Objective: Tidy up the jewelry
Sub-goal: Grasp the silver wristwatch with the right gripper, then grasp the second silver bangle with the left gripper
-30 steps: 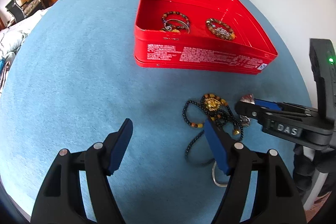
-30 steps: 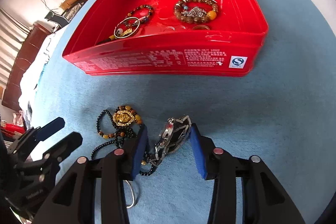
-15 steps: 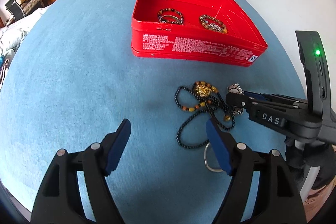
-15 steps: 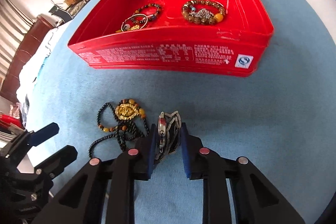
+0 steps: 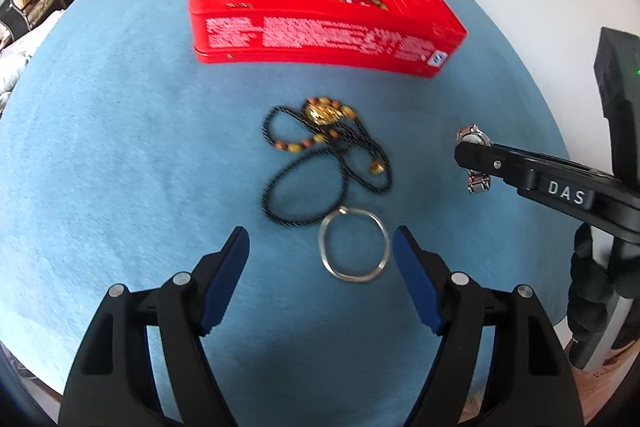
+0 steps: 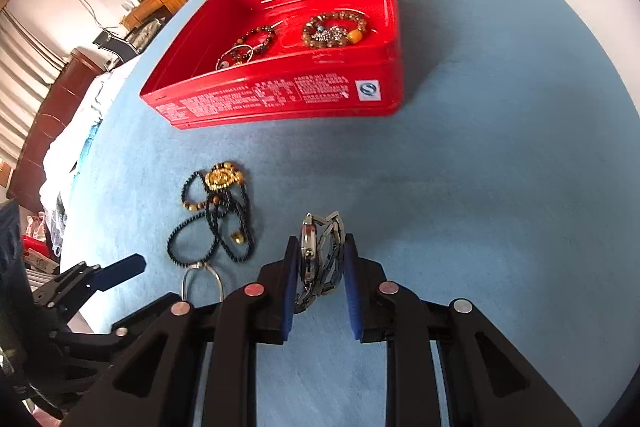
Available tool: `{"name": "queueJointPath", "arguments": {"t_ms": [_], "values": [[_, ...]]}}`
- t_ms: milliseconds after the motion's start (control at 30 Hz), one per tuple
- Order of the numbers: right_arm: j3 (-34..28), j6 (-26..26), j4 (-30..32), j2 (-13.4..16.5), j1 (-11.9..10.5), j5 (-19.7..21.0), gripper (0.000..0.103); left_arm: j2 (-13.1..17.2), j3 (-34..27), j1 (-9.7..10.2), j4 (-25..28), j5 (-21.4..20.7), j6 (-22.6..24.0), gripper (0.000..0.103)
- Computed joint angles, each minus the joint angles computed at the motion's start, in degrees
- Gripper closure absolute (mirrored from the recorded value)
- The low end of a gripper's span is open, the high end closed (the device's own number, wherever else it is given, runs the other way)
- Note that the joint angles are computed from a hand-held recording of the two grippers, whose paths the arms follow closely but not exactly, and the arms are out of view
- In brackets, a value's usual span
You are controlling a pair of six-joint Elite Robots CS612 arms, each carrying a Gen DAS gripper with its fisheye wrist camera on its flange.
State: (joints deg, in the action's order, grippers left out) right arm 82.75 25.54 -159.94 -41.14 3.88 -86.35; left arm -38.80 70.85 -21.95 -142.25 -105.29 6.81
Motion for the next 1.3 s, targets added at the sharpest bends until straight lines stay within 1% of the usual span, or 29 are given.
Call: {"name": "queueJointPath", "arguments": {"t_ms": [167,300,467,533,600,667,700,767,900,967,1100,1300], "values": [[1.06,-0.42,-0.87,-0.32,-0.11,1.09,0.082,-0.21,0.79,-0.97,0.21,1.63,-0.66,0.03],[2.19,-0.86,-2.05,-0.7,-0.17,1.55,0.082,0.46,0.04,-1.61,1.47,3.13,-1.59,0.03],[3.02,-0.95,-3.27,-0.95,-0.35,1.59,0.082,1.05,-0.61,-2.2,1.73,4.63,-2.83,0.031],[3.17,-1.05,-3.57,-0.95,-0.42,1.81,0.082,1.21,-0.82,-2.47,1.8,5.11,-3.04,0.037],[3.5,-1.11,-3.83,-1.04,-0.54,2.09,0.082,1.18,-0.68,-2.67,1.71,5.69,-2.7,0.046],[3.57,-1.08,-3.96,-1.0,-0.69,2.47,0.082,1.17,-0.46,-3.0,1.22,6.42,-2.44,0.052],[3.59,-1.02,-4.02,-0.97,-0.75,2.61,0.082,1.17,-0.36,-3.14,1.04,6.69,-1.98,0.058],[3.58,-1.01,-4.09,-0.91,-0.85,2.77,0.082,1.57,-0.69,-3.77,0.69,7.36,-2.17,0.058],[3.48,-1.07,-3.88,-0.83,-0.84,2.88,0.082,1.59,-0.53,-3.88,0.22,6.68,-2.18,0.059],[3.35,-1.22,-3.75,-0.74,-0.79,2.88,0.082,1.4,-0.45,-3.65,0.51,5.59,-2.42,0.059],[2.83,-1.67,-3.23,-0.61,-0.54,2.55,0.082,1.13,-0.1,-3.32,-0.01,4.83,-2.59,0.059],[2.15,-2.68,-2.82,-0.52,-0.03,2.36,0.082,0.52,0.36,-2.42,-2.66,3.66,-3.55,0.059]]}}
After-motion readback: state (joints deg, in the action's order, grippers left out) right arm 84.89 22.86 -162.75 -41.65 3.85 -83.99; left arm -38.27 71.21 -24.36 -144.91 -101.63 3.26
